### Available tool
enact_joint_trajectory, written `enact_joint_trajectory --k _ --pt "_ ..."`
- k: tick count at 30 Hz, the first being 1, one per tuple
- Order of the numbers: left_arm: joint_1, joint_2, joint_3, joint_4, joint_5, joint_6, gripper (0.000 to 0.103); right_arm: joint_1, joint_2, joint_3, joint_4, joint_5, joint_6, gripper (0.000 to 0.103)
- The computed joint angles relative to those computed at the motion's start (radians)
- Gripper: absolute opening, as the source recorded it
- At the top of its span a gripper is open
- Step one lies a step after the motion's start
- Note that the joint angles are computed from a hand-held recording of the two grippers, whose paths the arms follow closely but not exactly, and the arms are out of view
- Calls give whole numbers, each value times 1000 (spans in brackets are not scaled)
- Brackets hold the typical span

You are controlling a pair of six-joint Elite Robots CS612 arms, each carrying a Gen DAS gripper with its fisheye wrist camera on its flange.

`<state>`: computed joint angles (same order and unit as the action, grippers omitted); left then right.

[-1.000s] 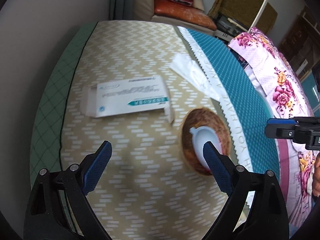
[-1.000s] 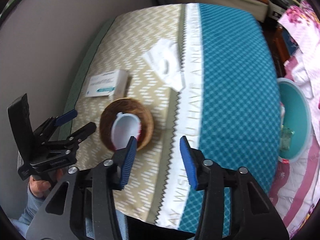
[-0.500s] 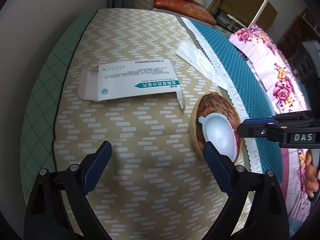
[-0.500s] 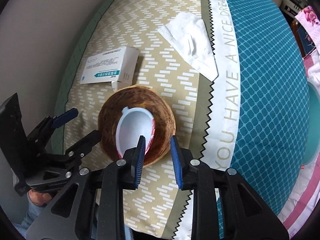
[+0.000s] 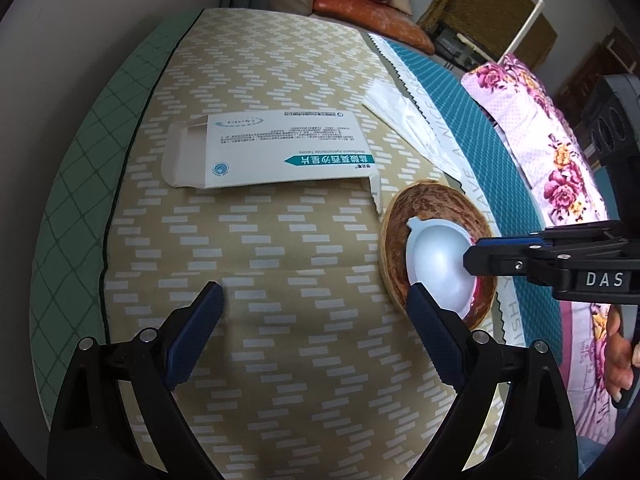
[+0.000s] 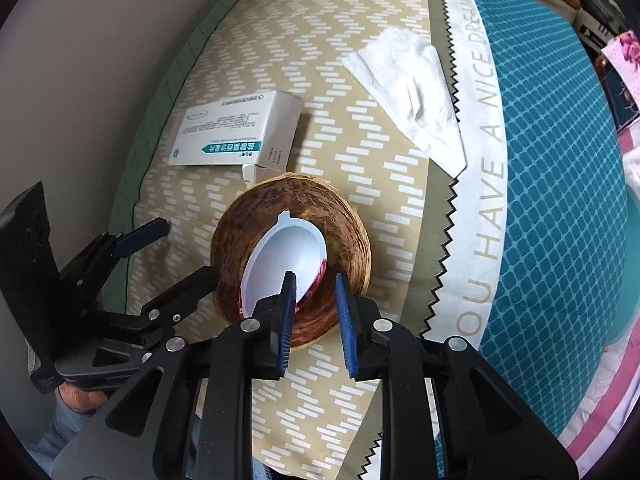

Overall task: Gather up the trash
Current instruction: 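Lift the white cup out of the coconut shell with the right tool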

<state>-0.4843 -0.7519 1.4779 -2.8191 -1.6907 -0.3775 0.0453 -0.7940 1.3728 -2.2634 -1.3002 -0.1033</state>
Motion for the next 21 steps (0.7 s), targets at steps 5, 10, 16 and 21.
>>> enact_joint_trajectory --k 5,10,16,21 --pt "1 5 -4 -1 -8 11 94 8 24 -23 11 16 13 19" --pt "-1 4 0 -5 -1 15 94 11 47 -23 -18 25 18 7" --pt "2 8 -4 -16 -31 3 94 4 14 33 -151 38 31 4" --pt "-5 16 -25 -18 -63 20 92 -8 -7 52 -204 21 55 4"
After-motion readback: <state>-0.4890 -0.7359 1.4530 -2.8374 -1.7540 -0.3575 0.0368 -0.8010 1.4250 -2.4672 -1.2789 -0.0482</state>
